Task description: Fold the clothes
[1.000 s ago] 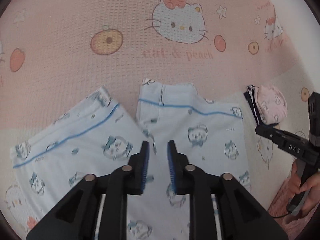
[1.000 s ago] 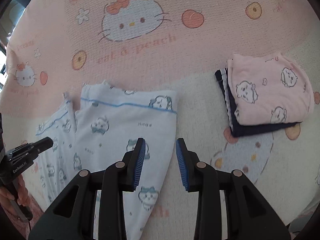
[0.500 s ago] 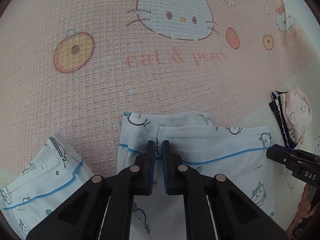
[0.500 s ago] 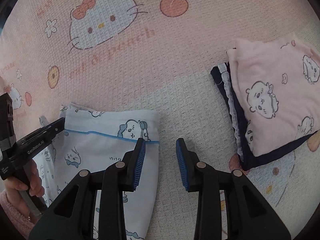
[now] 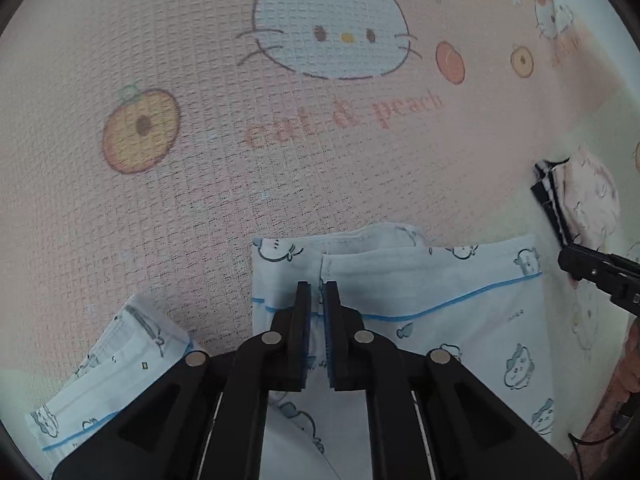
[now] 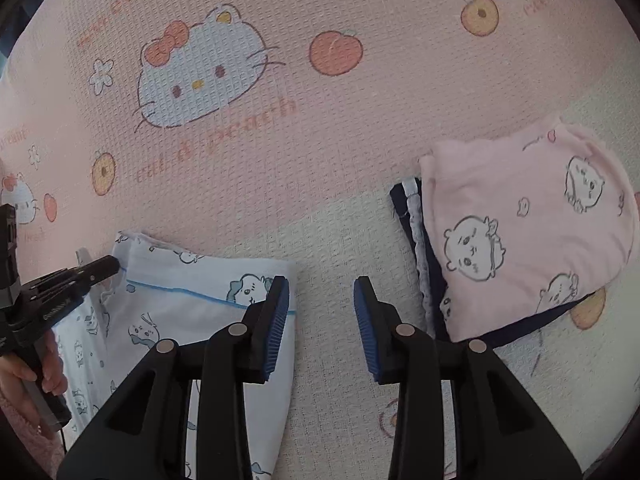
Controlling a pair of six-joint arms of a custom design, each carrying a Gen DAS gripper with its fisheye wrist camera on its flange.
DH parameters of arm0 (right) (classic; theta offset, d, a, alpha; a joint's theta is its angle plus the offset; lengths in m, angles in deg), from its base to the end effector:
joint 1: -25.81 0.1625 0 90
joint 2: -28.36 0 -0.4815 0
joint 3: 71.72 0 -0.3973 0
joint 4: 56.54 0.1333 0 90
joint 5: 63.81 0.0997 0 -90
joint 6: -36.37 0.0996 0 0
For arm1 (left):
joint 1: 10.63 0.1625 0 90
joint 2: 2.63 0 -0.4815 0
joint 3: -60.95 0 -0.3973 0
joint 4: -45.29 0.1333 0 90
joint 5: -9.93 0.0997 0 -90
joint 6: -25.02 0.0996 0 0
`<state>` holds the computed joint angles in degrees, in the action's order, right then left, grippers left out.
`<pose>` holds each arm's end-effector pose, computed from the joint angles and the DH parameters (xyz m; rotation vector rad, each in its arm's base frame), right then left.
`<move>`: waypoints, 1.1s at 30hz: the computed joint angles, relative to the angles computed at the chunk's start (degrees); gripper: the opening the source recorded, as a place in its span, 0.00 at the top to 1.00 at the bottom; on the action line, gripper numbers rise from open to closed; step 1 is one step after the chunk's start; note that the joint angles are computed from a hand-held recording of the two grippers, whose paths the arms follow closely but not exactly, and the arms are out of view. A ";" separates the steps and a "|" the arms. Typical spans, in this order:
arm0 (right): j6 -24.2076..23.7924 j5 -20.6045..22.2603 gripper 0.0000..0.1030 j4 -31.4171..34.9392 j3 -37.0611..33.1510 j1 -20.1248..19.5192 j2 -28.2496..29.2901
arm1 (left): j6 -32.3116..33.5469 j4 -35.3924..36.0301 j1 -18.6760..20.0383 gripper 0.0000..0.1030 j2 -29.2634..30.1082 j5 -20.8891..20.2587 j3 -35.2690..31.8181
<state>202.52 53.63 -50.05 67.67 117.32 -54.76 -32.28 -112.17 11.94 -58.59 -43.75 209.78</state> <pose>0.0934 -0.2277 0.1859 0.1925 -2.5629 0.5507 -0.2081 -0.2947 0.0494 0.3934 2.4036 -0.4518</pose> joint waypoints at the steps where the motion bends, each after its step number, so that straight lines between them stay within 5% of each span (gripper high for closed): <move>1: -0.25 -0.81 0.67 0.00 0.16 -0.65 0.35 | -0.06 1.06 -0.02 0.79 0.94 0.51 -0.69; 8: -0.66 -5.46 0.66 0.75 -0.33 -5.62 5.11 | -2.14 -0.75 -0.28 0.75 4.58 2.46 -1.26; 9: -0.65 -5.45 0.64 1.37 -0.73 -5.20 5.50 | -1.24 -1.24 -0.22 0.78 4.82 2.44 -1.27; 10: -0.66 -5.34 0.62 2.06 -1.20 -4.54 5.91 | -0.27 -2.62 -0.13 0.93 5.00 2.29 -1.09; 16: -0.50 -0.73 0.62 2.11 -2.44 0.61 4.70 | -3.76 -3.02 -2.62 0.94 1.57 3.04 1.13; 27: -0.04 -0.75 0.62 1.24 -2.37 -0.37 4.70 | -20.49 20.31 -11.72 0.94 -17.98 5.06 4.30; 33: -1.47 -5.68 0.62 3.74 -3.25 -1.12 8.05 | -25.40 27.33 -10.26 0.94 -23.54 4.26 5.84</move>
